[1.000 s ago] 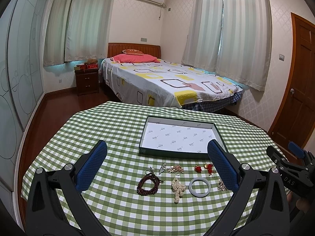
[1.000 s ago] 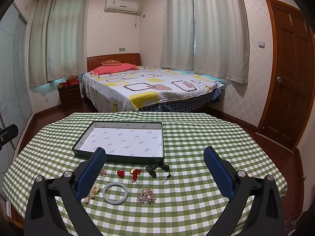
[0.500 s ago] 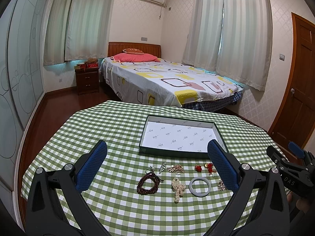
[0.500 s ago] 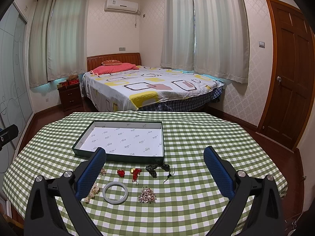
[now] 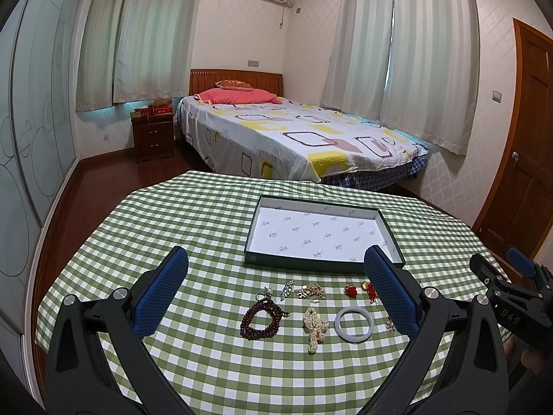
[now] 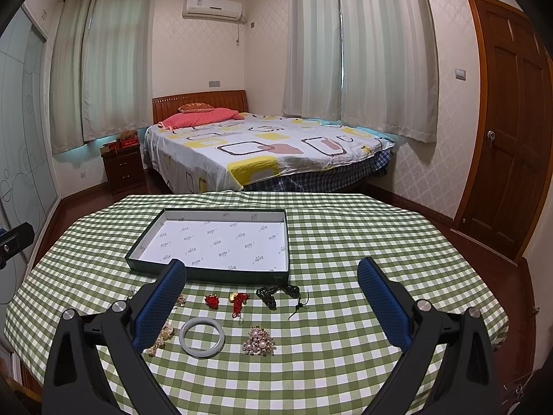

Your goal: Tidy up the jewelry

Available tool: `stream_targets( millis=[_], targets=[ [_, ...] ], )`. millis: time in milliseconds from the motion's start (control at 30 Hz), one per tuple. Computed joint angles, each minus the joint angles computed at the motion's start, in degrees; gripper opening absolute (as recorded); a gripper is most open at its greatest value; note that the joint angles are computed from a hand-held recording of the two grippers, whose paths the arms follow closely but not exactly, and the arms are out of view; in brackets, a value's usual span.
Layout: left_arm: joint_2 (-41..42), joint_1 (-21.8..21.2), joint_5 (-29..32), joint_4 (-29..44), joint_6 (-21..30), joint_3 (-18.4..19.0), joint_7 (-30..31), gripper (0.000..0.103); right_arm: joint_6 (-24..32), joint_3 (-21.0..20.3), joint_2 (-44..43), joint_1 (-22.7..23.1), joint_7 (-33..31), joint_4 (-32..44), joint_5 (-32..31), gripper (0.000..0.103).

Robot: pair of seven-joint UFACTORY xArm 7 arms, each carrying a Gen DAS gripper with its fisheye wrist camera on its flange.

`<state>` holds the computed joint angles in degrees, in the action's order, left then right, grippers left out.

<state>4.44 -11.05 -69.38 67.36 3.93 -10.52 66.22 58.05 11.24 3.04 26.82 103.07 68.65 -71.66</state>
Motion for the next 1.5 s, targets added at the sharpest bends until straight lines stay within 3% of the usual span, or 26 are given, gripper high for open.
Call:
stream_targets(
  millis=[200, 367, 567, 800, 967, 1100, 1300, 1500],
  targets=[
    [3.71, 1.25, 2.50, 1.62, 0.23, -0.87, -2.35, 0.099, -2.20, -0.80, 0.77, -0.67, 1.75, -1.28, -0.74, 0.097],
    [8.10, 4.14, 1.55, 3.68, -2.66, -4.24, -0.21, 0.099, -4.65, -1.67, 1.85, -1.39, 4.23, -3.11, -1.91, 0.097],
    [13.76, 7.04, 6.76, 5.57, -3.42, -6.17, -4.46, 0.099, -8.50, -2.96, 3.77, -2.33, 6.83, -4.94, -2.18, 0.097],
    [18.67, 2.21, 21.82, 6.01, -2.00, 0.76, -18.82, 0.099, -10.71, -4.45, 7.36, -2.30, 6.42, -4.89, -1.80, 0.097],
    [22.40, -2.59, 32.06, 8.44, 1.51, 6.80, -28.04, 0.099, -13.89, -5.79, 9.10, -2.55, 6.23, -4.73, -0.87, 0.097],
    [25.40, -4.39, 38.10, 11.58, 4.66, 9.11, -33.74, 0.099, -15.51, -6.68, 10.39, -2.59, 5.73, -4.18, -0.17, 0.097],
    [29.38, -5.66, 46.01, 16.43, 9.08, 10.95, -40.71, 0.099, -17.55, -7.81, 11.25, -2.65, 5.11, -3.83, 0.64, 0.097],
    [31.77, -3.88, 50.95, 19.84, 11.91, 9.29, -45.11, 0.099, -19.21, -8.56, 11.95, -3.01, 4.37, -3.65, 1.99, 0.097]
  ],
)
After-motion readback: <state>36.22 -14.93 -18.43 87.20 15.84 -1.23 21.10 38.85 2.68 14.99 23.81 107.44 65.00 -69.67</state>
